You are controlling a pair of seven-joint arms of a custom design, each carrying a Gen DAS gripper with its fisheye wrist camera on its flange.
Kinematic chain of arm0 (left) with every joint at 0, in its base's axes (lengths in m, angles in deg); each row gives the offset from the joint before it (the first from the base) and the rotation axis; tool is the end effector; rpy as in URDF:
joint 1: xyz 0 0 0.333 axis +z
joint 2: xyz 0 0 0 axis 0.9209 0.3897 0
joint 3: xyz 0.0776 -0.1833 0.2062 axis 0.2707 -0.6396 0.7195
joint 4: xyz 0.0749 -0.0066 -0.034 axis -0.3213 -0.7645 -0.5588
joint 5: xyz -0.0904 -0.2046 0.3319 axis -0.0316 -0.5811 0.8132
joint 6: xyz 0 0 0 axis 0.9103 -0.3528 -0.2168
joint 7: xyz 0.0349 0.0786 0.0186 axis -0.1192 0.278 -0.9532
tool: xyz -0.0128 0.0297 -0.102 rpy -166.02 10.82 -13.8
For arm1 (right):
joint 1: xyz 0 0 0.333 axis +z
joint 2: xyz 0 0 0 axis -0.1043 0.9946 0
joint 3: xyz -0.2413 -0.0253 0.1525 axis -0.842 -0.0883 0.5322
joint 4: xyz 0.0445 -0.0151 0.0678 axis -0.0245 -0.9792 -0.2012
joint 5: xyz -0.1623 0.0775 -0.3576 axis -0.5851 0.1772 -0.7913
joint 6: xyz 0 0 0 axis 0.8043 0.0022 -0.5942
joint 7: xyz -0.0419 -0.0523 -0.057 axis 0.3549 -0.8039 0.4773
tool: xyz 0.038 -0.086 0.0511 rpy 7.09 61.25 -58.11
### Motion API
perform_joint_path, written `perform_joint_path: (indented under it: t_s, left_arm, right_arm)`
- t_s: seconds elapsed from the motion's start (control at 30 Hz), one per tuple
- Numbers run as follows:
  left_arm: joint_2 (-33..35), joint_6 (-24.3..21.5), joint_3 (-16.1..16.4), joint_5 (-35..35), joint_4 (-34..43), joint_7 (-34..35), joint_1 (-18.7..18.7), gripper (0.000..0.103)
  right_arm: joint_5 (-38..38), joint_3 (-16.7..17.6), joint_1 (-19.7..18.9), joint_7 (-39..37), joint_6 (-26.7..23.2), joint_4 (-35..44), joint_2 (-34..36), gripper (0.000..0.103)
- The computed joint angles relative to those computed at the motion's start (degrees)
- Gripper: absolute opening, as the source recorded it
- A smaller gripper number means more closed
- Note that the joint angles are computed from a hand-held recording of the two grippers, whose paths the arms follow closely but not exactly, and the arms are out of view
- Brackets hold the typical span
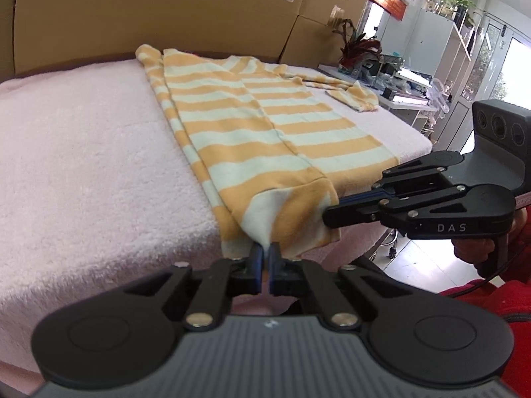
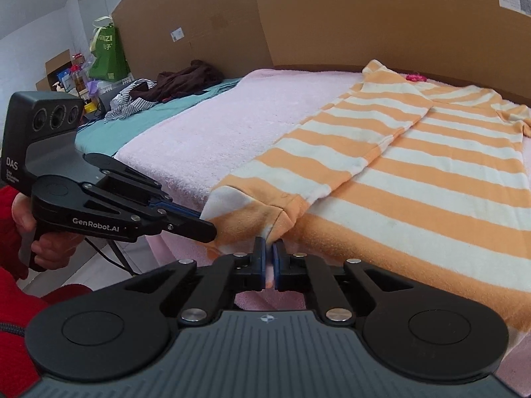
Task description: Fold clothes
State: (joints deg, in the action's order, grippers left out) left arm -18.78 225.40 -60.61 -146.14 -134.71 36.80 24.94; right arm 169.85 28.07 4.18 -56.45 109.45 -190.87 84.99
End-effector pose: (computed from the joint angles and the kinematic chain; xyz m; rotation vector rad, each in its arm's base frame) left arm 0.4711 -0.3706 0.2873 -1.6776 1.8900 -1.1370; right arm 0.6139 0.2357 0.2722 -2.0092 0.7821 -0.1440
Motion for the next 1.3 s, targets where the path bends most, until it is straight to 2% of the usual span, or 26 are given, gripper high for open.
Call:
perform_joint_path:
  t_s: [0.07, 0.13, 0.27, 0.33, 0.43, 0.5, 0.63, 0.83, 0.9, 0.93, 1.03, 1.1, 1.17, 1.2, 1.23, 1.3]
  left_arm:
    - [-1.6, 2.4, -2.9, 5.7, -3.2, -4.5, 2.4, 0.0]
    - [-3.1, 4.5, -4.6, 9.7, -5.8, -7.9, 3.7, 0.0]
    - [-4.1, 6.3, -4.9, 10.1, -7.9, -8.7, 3.7, 0.0]
    - [-3.8, 5.0, -5.0, 9.6, -7.8, -9.1, 4.2, 0.0]
    - [-2.0, 2.4, -2.6, 5.3, -5.4, -5.5, 1.9, 0.0]
    - [-1.2, 1.8, -2.1, 4.7, -4.7, -5.2, 1.6, 0.0]
    - [-0.7, 1.7, -2.5, 8.2, -5.0, -7.7, 2.7, 0.0]
    - [0.6, -0.4, 0.2, 8.3, -3.7, -7.2, 0.2, 0.0]
    - [0.5, -1.2, 1.2, 8.4, -3.8, -7.7, -0.3, 0.0]
    - [0.2, -2.2, 3.3, 6.3, -3.7, -5.9, -2.4, 0.0]
    - [-2.5, -4.1, 11.4, -5.6, -4.2, 5.1, -11.1, 0.005]
    - [-4.9, -0.8, 12.1, -9.9, -5.5, 10.5, -12.5, 0.005]
    - [-6.7, 2.5, 11.0, -8.0, -6.9, 10.3, -11.1, 0.005]
    - [-6.8, 3.5, 9.9, -3.7, -7.4, 7.0, -9.2, 0.004]
    - [-6.3, 3.7, 8.3, 1.7, -7.3, 2.7, -6.6, 0.004]
    - [-4.0, 3.0, 4.8, 11.1, -5.1, -4.1, -1.1, 0.004]
  right_arm:
    - [1.8, 0.3, -1.0, -3.5, -1.9, -1.8, -1.7, 0.005]
    - [2.3, -0.2, -1.7, -3.6, -5.5, -2.8, -2.9, 0.005]
    - [0.9, -1.7, -2.1, -1.2, -11.3, -2.6, -2.9, 0.005]
    - [-1.9, -2.2, -0.5, 2.2, -9.0, -1.5, -1.5, 0.005]
    - [-4.0, -1.8, 0.0, 4.0, -6.7, -1.1, -0.6, 0.005]
    - [-4.2, -1.3, 0.0, 4.0, -5.1, -1.5, -0.7, 0.006]
    - [-5.9, -0.8, 0.5, 4.8, -1.3, -1.4, -0.2, 0.006]
    - [-10.2, -0.3, 0.4, 8.2, 1.2, -1.2, 0.4, 0.006]
    - [-14.9, -0.9, 1.1, 12.1, 2.1, -0.8, 1.0, 0.006]
    - [-17.3, -1.0, 1.3, 14.1, 2.4, -0.7, 1.2, 0.006]
    - [-17.3, 0.7, -1.1, 13.4, 2.6, -0.3, 0.4, 0.009]
    - [-14.2, 2.1, -3.3, 11.8, 2.1, 1.1, 0.0, 0.012]
    - [-9.7, 2.7, -4.5, 11.3, 1.7, 4.5, 0.7, 0.013]
    - [-9.0, 2.4, -3.6, 12.4, 3.3, 7.4, 2.3, 0.015]
    - [-8.7, 2.2, -2.9, 13.8, 5.2, 10.4, 4.0, 0.021]
    - [-13.2, 0.8, 0.8, 22.0, 11.0, 18.4, 9.6, 0.027]
